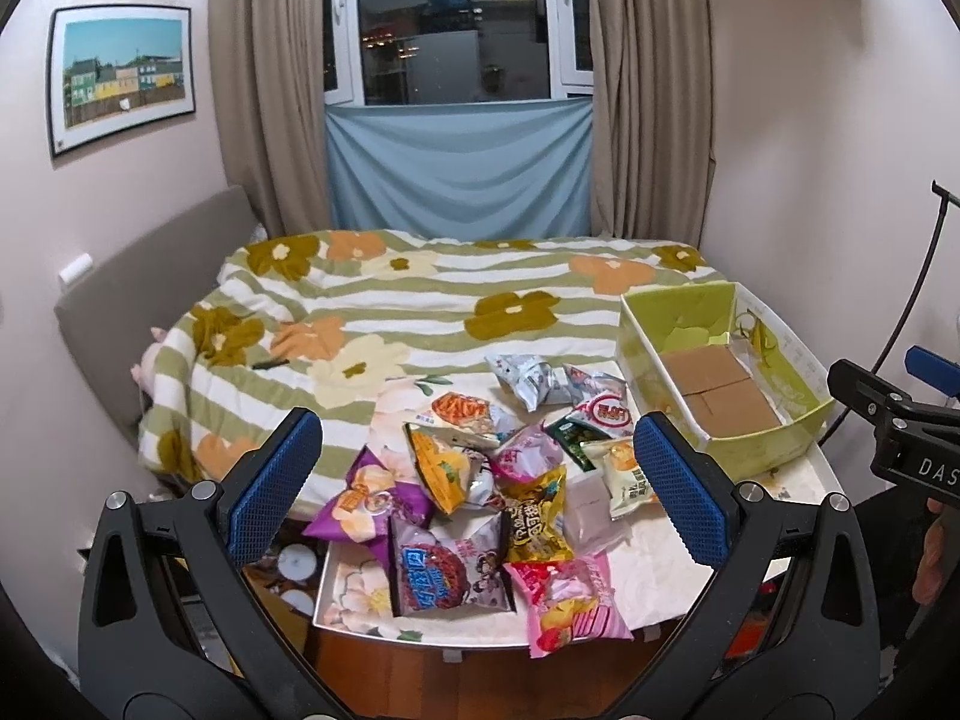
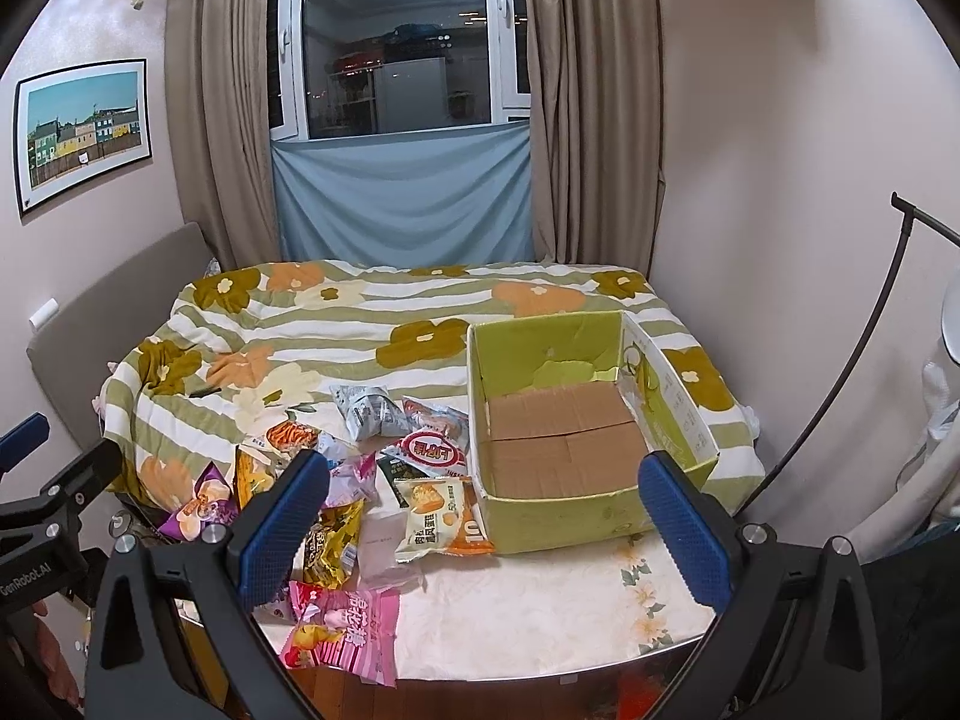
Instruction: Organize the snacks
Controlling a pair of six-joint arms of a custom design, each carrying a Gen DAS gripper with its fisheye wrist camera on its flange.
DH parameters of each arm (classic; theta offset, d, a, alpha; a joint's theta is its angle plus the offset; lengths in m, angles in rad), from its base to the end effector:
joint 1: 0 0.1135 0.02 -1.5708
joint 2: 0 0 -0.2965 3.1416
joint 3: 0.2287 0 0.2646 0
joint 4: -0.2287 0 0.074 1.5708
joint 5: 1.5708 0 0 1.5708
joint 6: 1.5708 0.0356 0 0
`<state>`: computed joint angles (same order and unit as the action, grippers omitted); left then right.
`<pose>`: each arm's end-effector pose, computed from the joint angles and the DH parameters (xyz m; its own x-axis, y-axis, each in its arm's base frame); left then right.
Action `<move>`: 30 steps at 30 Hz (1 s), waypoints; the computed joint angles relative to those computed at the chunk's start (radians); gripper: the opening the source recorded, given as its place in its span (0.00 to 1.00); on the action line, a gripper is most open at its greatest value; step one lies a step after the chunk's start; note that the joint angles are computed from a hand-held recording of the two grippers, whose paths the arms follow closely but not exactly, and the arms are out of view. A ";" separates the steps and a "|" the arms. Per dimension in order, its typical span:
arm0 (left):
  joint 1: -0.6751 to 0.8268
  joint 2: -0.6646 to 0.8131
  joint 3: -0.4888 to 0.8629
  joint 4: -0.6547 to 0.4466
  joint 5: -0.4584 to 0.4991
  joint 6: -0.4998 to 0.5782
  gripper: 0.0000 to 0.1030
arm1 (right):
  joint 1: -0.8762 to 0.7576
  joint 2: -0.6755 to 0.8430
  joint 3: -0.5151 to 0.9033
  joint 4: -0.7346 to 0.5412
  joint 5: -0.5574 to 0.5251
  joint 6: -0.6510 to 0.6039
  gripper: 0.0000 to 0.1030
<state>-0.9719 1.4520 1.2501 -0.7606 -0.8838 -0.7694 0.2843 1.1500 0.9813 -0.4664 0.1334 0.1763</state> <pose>0.1944 -0.2360 0.3357 -0.5235 -0.0157 -0.8519 -0.1245 0.9905 0.0582 0.2422 0.0659 0.3352 -0.5913 0.0083 -0.8064 -0.0726 0.9953 0.0635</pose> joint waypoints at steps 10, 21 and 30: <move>0.006 -0.008 -0.003 0.001 0.014 -0.001 1.00 | -0.005 0.001 0.003 -0.001 -0.002 -0.004 1.00; 0.006 -0.007 -0.008 0.006 0.019 -0.005 1.00 | -0.006 0.004 0.007 -0.004 -0.004 -0.005 1.00; 0.007 -0.010 -0.011 0.007 0.020 -0.004 1.00 | -0.001 0.000 0.002 -0.002 0.000 -0.002 1.00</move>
